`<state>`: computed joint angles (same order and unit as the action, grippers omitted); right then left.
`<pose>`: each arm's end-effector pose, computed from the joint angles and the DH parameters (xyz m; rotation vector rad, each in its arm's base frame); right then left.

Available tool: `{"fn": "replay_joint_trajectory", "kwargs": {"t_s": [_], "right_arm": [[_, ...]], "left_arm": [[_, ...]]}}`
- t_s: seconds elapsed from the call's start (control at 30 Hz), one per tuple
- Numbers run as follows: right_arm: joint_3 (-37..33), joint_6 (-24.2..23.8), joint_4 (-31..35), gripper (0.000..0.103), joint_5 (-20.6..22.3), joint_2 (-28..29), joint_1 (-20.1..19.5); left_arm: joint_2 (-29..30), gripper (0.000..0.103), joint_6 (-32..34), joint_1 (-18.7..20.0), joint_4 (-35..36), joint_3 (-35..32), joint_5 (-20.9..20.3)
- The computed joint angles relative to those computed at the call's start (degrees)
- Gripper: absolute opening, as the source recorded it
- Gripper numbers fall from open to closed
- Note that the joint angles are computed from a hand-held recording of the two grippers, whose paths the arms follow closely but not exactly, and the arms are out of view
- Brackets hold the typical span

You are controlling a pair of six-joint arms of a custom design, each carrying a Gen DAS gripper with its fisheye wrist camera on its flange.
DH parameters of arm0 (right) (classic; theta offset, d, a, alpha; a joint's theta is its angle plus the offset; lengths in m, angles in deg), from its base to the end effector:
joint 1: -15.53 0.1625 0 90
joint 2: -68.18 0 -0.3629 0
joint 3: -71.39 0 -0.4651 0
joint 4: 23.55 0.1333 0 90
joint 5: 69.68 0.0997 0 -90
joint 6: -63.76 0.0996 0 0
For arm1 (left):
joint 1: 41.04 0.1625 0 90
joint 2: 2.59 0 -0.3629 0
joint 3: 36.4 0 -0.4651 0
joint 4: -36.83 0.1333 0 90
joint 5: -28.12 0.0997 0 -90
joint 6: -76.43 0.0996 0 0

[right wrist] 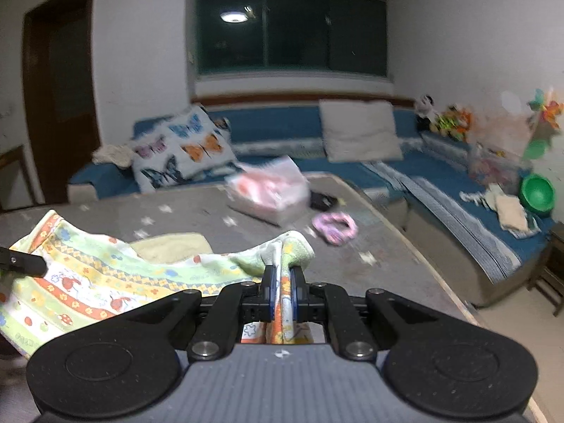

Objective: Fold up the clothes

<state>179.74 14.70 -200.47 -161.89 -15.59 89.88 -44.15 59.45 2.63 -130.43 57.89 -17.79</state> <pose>-0.0363 -0.6096 0.3719 0.6302 -2.1926 1.1421 -0.3473 -0.6117 0.0094 0.4238 2.4939 -1.0018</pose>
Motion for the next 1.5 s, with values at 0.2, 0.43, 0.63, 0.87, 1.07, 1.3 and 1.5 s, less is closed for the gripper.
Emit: {"fn": "replay_joint_trajectory", "kwargs": {"t_s": [0.2, 0.43, 0.63, 0.87, 1.07, 1.3, 1.5], "right_arm": [[-1.67, 0.73, 2.19, 0.016, -2.57, 1.67, -1.55], [-3.38, 3.48, 9.91, 0.016, 0.03, 2.93, -0.78], [-5.57, 3.94, 11.66, 0.016, 0.13, 7.03, 1.02], [-9.06, 3.98, 11.3, 0.016, -2.47, 11.91, 1.86], [-7.76, 2.36, 11.78, 0.017, -2.36, 10.28, 1.99], [-0.84, -1.53, 14.22, 0.018, -0.16, 3.14, 1.66], [5.98, -6.53, 13.26, 0.031, 0.0, -2.46, 1.2]], "left_arm": [[0.78, 0.018, 0.86, 0.56, 3.15, -0.38, 4.3], [3.65, 0.018, 4.75, 1.08, 1.33, -3.97, 0.31], [8.75, 0.017, 7.54, 2.8, 1.55, -10.34, -4.9], [13.88, 0.017, 8.63, 5.0, 4.8, -17.28, -7.23], [13.63, 0.017, 8.9, 5.22, 4.1, -16.55, -7.06], [10.36, 0.017, 9.56, 3.11, 2.11, -10.79, -6.46], [7.37, 0.018, 9.99, 0.63, 0.53, -4.68, -5.56]]}}
